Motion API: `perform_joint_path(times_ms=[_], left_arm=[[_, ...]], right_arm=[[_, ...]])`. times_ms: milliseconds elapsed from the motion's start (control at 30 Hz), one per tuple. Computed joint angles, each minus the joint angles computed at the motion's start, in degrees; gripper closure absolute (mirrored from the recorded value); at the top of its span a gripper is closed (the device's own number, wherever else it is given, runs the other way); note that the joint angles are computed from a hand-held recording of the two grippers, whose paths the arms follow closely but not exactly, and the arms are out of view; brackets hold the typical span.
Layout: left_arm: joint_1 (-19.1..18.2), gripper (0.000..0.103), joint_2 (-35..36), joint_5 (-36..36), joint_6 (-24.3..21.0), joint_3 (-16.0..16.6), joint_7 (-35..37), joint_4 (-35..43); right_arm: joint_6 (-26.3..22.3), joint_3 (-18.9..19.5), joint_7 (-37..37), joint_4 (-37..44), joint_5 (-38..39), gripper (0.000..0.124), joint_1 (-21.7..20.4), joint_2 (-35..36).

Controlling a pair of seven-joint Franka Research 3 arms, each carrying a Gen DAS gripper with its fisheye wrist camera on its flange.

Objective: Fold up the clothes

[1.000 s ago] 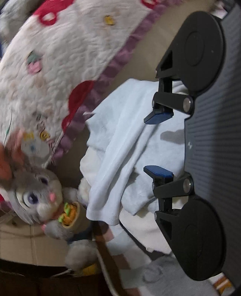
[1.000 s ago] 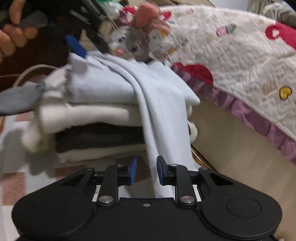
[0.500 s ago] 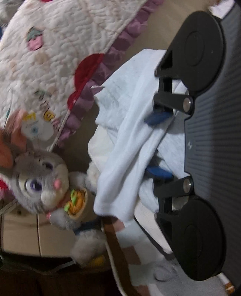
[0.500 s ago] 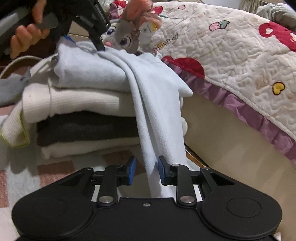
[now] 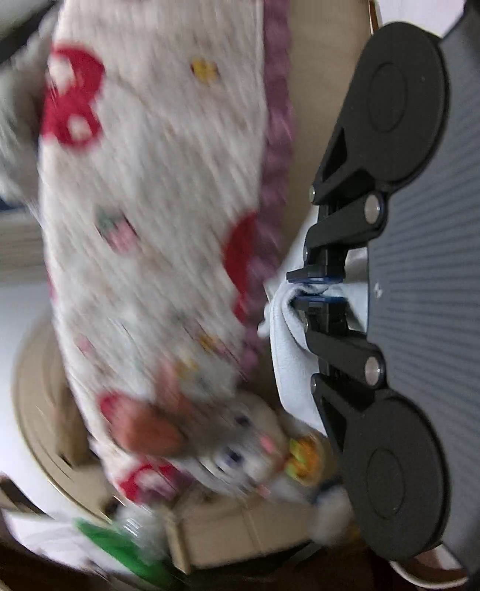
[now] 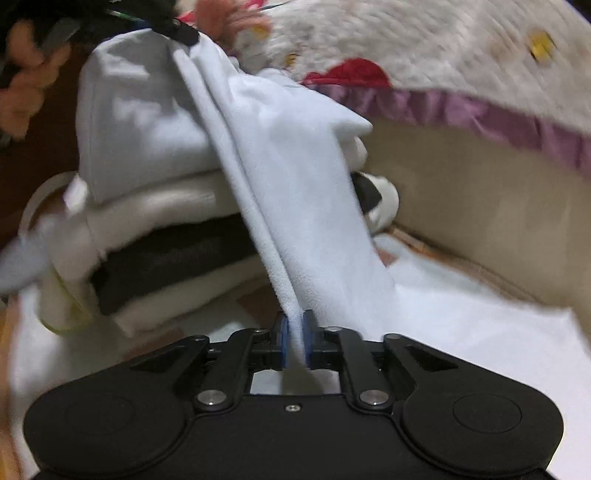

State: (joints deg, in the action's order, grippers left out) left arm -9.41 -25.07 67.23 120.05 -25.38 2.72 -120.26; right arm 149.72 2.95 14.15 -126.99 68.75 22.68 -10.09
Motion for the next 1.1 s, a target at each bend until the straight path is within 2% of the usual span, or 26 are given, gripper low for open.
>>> perform_joint_path(times_ms=[67, 100, 167, 233, 400, 533, 600, 733, 800, 933, 1033, 1100], left_arm=[[-0.71, 0.099, 2.45, 2.92, 3.58, -1.16, 0.74, 2.85], [-1.23, 0.099, 4.21, 3.79, 4.90, -1.80, 1.10, 4.71], [-2.79, 0.099, 7.94, 5.04, 8.26, -2.38, 1.50, 8.22], [-4.84, 0.099, 12.23, 5.89, 11.80, -2.54, 1.81, 11.73], [-10.83, 0.099, 25.64, 6.27, 15.96, -2.80, 1.07, 20.94], [-14.69, 0.093, 37.41, -5.60, 20.56, -2.34, 1.21, 26.84], [-16.10, 0.090, 40.46, -12.77, 19.25, -2.81, 3.87, 27.97], [-19.17, 0.087, 35.40, -14.17, 18.25, -0.96, 1.28, 21.40], [-20.20, 0.074, 31.05, -13.87, 17.47, 0.62, -0.29, 17.36], [-21.84, 0.072, 23.58, -14.40, 13.93, 2.84, -2.54, 10.71], [-21.25, 0.072, 20.35, -16.04, 10.50, 2.91, -1.14, 7.28], [-19.81, 0.072, 17.06, -15.30, 17.86, 3.75, -1.91, 1.84]], right_arm=[[-8.02, -2.80, 6.45, -0.63, -1.08, 0.093, -2.32, -2.27], [-11.68, -4.25, 8.40, -1.46, -2.12, 0.091, -3.73, -3.84], [-19.14, -7.23, 12.20, -2.41, -4.27, 0.091, -6.68, -6.38], [-23.10, -9.46, 13.05, -4.20, -7.63, 0.091, -10.03, -9.60], [-27.10, -13.59, 17.55, -6.56, -12.95, 0.089, -17.54, -12.86], [-25.87, -15.14, 20.54, -8.30, -14.67, 0.087, -22.07, -12.55], [-25.06, -15.36, 19.87, -7.82, -15.30, 0.087, -23.11, -11.23], [-23.97, -15.48, 19.08, -8.02, -15.41, 0.087, -24.39, -11.22], [-24.25, -15.47, 17.83, -8.38, -14.79, 0.087, -24.23, -11.77], [-26.04, -15.36, 15.65, -8.91, -12.72, 0.085, -23.18, -13.01], [-21.64, -13.34, 14.87, -11.00, -12.20, 0.079, -22.64, -15.17], [-17.76, -11.85, 13.95, -12.57, -12.90, 0.077, -21.56, -16.97]])
